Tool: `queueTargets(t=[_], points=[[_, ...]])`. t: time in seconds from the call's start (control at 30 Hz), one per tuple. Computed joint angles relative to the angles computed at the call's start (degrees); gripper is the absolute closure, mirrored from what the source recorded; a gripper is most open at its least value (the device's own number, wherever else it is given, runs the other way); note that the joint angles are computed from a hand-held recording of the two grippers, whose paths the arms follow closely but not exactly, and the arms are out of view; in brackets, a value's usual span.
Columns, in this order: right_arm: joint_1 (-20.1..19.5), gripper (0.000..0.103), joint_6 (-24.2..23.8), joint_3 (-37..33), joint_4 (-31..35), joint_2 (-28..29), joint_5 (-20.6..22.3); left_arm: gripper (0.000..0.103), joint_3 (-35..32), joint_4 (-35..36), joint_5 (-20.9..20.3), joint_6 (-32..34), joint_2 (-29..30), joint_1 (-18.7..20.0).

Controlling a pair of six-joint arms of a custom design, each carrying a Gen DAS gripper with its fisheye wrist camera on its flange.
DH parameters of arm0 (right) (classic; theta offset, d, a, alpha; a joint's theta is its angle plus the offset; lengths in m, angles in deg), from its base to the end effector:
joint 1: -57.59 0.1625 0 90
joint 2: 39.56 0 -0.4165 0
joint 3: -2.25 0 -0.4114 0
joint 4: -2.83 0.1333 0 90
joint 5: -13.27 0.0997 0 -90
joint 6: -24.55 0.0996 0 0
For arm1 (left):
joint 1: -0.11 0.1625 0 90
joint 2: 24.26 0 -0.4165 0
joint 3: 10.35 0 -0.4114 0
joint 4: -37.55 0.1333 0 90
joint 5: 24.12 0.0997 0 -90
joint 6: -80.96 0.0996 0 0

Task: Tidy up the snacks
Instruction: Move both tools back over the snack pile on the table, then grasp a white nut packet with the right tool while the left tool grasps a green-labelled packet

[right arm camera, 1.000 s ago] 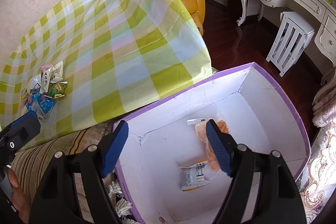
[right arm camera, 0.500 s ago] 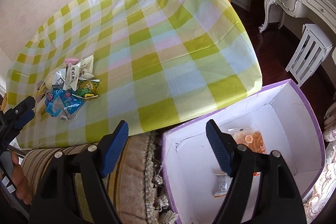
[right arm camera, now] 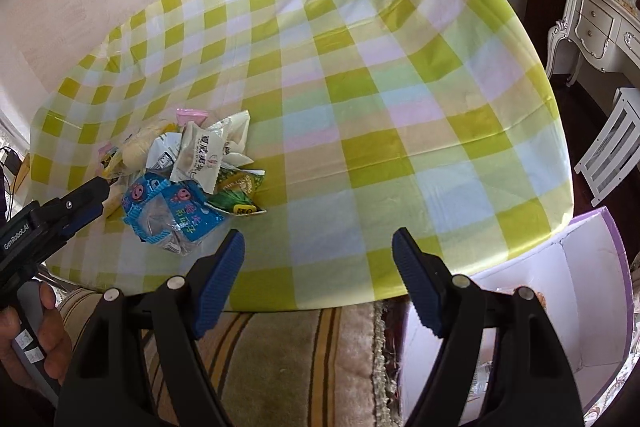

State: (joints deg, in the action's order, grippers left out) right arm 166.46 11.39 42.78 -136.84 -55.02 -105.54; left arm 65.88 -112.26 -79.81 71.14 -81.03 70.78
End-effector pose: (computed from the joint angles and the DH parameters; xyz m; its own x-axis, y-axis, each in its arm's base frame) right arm 0.3721 -0.8250 0.0614 -0.8036 -0.2870 0.5214 -0.4899 0.8165 -0.3056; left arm -0.0680 -0.7661 0.3757 -0.9301 -0.1926 -0.3129 0.0950 0.6965 -0.7112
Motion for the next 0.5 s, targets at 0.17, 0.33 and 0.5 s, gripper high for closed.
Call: queueTargets(t=[0.17, 0.33, 0.5], points=[[0.78, 0.027, -1.02, -8.59, 3.03, 5.29, 1.16, 0.039, -5.58, 2.90, -3.51, 2.42, 2.80, 1.64], [1.38, 0.027, -1.84, -19.38, 7.84, 11.70, 1.63, 0.043, -10.88, 6.17, -6.10, 3.79, 5.58, 3.22], [1.64, 0.027, -2.08, -31.24, 13.81, 18.29, 2.58, 0.043, -15.70, 10.28, -7.51, 6.56, 8.23, 4.21]])
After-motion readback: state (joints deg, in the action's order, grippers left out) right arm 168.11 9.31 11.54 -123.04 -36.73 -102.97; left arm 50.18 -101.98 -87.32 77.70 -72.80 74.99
